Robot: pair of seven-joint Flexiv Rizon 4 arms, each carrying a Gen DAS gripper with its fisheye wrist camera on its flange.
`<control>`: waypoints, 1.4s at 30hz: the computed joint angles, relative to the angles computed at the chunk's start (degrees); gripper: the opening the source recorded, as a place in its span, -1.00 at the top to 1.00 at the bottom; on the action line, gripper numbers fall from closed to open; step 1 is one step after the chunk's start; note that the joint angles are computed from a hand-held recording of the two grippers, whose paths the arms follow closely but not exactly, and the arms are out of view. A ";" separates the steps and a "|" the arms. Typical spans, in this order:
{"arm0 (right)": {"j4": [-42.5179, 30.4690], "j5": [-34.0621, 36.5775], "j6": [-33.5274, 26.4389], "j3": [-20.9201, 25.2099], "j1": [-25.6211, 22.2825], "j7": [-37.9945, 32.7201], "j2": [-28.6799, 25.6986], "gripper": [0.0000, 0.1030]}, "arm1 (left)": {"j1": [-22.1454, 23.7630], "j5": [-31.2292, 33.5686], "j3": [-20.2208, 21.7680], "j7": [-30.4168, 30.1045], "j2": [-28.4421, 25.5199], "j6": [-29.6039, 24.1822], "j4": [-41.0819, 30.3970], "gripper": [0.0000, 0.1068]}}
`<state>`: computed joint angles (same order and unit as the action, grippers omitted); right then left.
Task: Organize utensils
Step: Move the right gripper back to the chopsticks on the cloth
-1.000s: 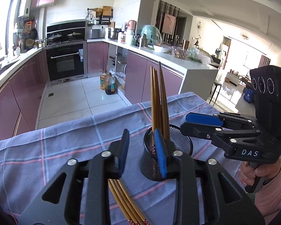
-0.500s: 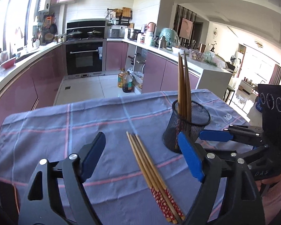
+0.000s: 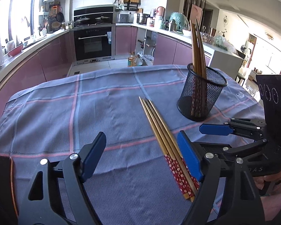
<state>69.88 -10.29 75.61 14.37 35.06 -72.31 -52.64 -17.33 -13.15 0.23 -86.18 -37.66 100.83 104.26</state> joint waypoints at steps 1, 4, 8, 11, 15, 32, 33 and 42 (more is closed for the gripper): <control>-0.92 -0.05 -0.83 0.09 -0.08 -0.02 -0.47 0.01 | -0.23 -0.03 0.24 0.07 -0.13 -0.49 -0.11 -0.38; -1.45 0.07 -1.61 -0.43 0.44 0.64 -0.88 0.01 | -1.41 -0.21 1.44 -0.10 -0.43 -2.19 -0.73 -0.35; -1.96 -0.12 -2.21 -1.17 0.99 1.35 -1.23 0.01 | -0.98 0.32 1.01 -0.24 -0.72 -2.98 -0.79 -0.32; -2.28 -0.47 -2.69 -1.66 1.35 1.71 -1.52 0.05 | -1.52 0.64 1.60 -0.43 -0.86 -3.88 -1.16 -0.29; -3.18 -1.28 -3.41 -2.70 2.14 2.44 -2.16 0.14 | -1.54 1.13 1.84 -0.69 -1.02 -4.71 -1.46 -0.27; -4.53 -4.03 -5.93 -5.09 3.53 5.14 -2.66 0.37 | 0.90 2.35 -0.51 -0.36 -2.18 -6.44 -2.79 -0.24; -4.38 -3.82 -5.89 -4.79 3.27 5.07 -2.57 0.37 | 0.94 2.37 -0.59 -0.24 -2.35 -6.74 -3.10 -0.24; -3.57 -2.58 -5.46 -3.54 2.12 4.40 -2.15 0.38 | -0.19 2.63 0.66 0.06 -4.38 -11.16 -7.01 -0.17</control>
<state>66.32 -12.86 70.15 10.82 37.17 -67.91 -54.78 -17.52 -10.52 0.89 -86.12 -42.04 89.67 97.25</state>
